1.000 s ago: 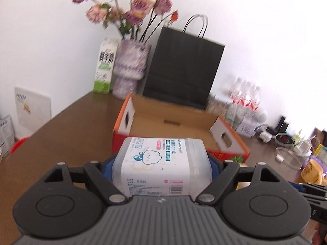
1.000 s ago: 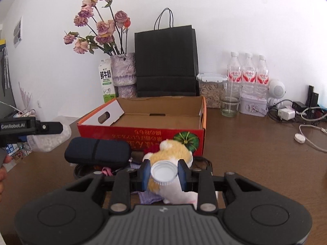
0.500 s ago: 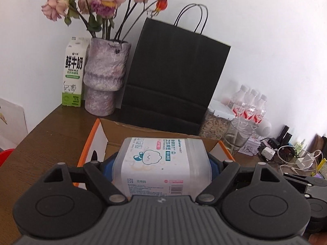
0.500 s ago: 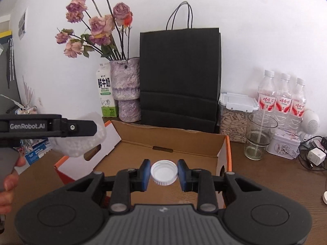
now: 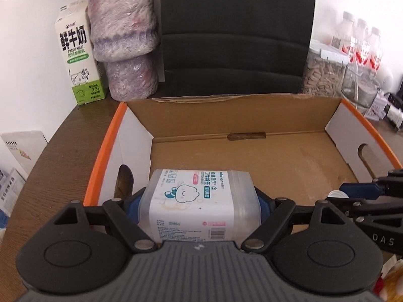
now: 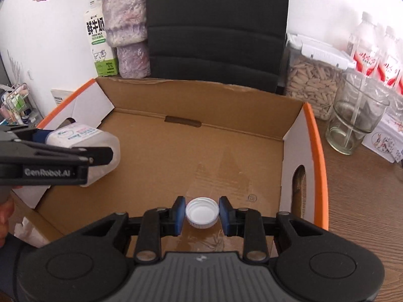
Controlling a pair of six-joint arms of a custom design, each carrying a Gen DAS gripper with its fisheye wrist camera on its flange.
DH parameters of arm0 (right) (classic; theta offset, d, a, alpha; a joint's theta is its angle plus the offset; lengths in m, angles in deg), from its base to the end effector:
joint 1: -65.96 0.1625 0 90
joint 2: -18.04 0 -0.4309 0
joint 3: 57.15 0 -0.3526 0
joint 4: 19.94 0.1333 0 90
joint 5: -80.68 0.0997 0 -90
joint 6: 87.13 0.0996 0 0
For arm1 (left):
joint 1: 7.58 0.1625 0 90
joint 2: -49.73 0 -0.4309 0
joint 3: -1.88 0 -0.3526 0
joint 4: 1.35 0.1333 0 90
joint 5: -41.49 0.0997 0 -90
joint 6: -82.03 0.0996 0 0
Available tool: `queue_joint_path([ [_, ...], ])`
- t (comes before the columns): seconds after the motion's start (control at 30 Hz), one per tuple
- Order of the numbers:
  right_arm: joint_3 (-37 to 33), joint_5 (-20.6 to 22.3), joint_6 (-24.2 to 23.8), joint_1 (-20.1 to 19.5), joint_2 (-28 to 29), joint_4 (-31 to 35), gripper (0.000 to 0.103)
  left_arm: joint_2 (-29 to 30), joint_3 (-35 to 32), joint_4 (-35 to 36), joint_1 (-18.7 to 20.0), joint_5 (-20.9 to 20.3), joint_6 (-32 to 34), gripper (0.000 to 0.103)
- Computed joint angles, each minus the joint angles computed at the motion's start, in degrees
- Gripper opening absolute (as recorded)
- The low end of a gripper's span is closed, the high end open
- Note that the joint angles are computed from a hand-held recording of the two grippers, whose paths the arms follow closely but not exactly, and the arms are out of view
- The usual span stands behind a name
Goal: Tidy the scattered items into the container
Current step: 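Carry the wipes tub into the box with the left gripper while the right gripper carries the white cap, then release the tub and cap into the box and withdraw both grippers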
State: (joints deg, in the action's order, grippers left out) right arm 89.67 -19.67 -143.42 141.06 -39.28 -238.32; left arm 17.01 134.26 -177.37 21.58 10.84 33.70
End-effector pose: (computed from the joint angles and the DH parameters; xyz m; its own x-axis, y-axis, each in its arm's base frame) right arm 0.0151 -0.3919 0.1589 -0.6780 -0.4249 0.5998 -0.6556 0.7186 -0.2320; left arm -0.2324 -0.3804 -0.0250 -0.6813 0.0080 -0.7320 0.5110 0.7212 -0.4677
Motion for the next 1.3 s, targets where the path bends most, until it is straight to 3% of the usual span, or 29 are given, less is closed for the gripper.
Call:
queue_joint_path([
  [0.1,-1.0,-2.6,0.4,0.5,0.1,2.7,0.028,-0.3,-1.0,3.4,0.4,-1.4,0.6,0.083],
  [0.2,-0.2,-2.7,-0.5,0.4,-0.1,2.3,0.028,-0.6,-0.4,2.9,0.5,-3.9,0.6,0.083],
  [0.5,1.2,-2.8,-2.2,0.2,-0.8,1.4,0.028,-1.0,0.6,3.7,-1.2,-5.3,-1.5,0.084],
  [0.57,1.3,-2.0,-1.9,0.0,-1.2,1.6,0.034,-1.2,1.0,2.4,-1.2,-5.3,-2.1,0.084],
  [0.63,1.6,-0.9,-1.6,-0.2,-1.8,1.7,0.055,-1.6,1.0,3.5,-1.6,-4.6,-2.9,0.084],
  [0.67,1.9,-0.5,-1.8,-0.2,-2.0,1.2,0.060,-1.8,1.0,4.3,-1.8,-4.2,-3.2,0.084],
  [0.77,2.5,0.6,-2.2,0.0,-3.3,2.5,0.073,-2.3,1.3,5.0,-2.7,-3.2,-3.7,0.095],
  [0.8,2.6,0.7,-2.5,0.2,-3.6,2.6,0.079,-2.4,1.5,4.7,-3.0,-2.8,-3.8,0.103],
  [0.9,3.9,-0.6,-4.0,1.4,-2.1,-2.1,0.095,-3.0,1.9,6.0,-4.3,-1.6,-5.0,0.103],
  [1.07,5.6,-0.9,-4.2,2.6,-3.1,-4.4,0.103,-4.5,2.1,10.2,-6.5,-0.7,-6.9,0.103],
  [1.3,8.1,-0.9,-3.9,3.7,-5.9,-6.6,0.103,-7.2,3.6,14.3,-9.8,-0.5,-11.0,0.103],
])
